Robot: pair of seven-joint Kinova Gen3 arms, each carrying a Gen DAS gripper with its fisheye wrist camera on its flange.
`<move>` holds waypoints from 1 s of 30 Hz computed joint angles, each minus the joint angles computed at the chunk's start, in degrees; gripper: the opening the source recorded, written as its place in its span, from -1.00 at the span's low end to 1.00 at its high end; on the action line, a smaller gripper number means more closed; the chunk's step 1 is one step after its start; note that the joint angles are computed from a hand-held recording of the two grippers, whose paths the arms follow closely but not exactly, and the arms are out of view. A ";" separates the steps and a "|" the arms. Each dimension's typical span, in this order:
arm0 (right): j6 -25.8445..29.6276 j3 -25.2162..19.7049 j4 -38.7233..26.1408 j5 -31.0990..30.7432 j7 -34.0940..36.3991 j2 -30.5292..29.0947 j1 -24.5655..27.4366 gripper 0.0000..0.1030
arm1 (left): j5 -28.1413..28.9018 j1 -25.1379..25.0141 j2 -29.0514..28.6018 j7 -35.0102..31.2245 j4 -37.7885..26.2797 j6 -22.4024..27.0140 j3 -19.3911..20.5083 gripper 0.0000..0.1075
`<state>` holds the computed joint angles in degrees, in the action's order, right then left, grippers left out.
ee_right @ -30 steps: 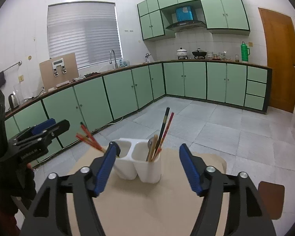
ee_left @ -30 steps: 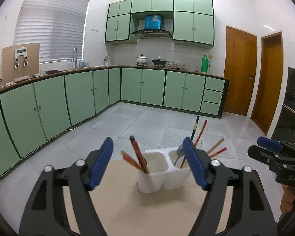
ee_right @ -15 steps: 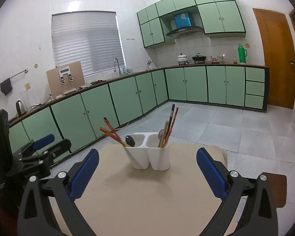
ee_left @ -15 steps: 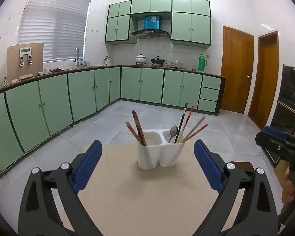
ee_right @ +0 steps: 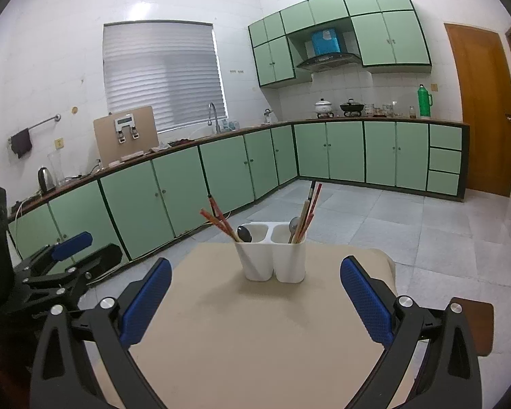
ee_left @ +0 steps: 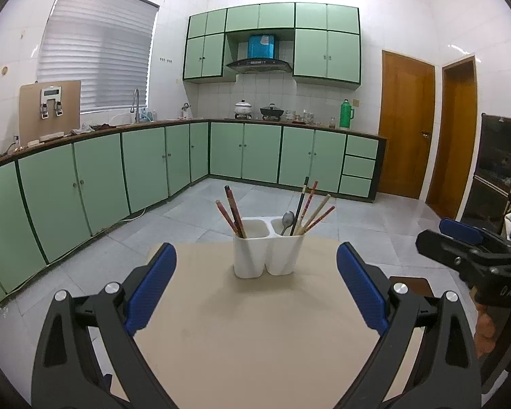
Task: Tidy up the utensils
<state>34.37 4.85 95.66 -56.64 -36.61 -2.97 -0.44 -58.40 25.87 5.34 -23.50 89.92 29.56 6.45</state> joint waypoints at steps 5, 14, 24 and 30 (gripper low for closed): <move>-1.43 0.02 1.79 1.41 0.22 -1.91 -1.24 0.89 | -3.78 0.97 -1.23 2.88 1.44 1.76 0.95 0.72; -2.51 1.26 2.97 3.00 -0.91 -3.74 -4.07 0.89 | -5.78 0.08 -2.67 4.98 2.84 3.20 3.21 0.72; -2.56 2.51 3.33 3.06 0.05 -3.82 -5.57 0.89 | -6.24 -1.04 -3.85 5.65 4.31 2.70 4.80 0.72; -2.41 2.51 3.44 2.72 0.44 -3.73 -5.49 0.89 | -6.10 -1.41 -3.96 5.58 4.43 2.59 5.06 0.72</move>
<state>31.96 7.36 99.10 -53.91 -36.17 -6.70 -5.94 -64.50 24.46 1.37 -17.92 94.35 32.15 11.51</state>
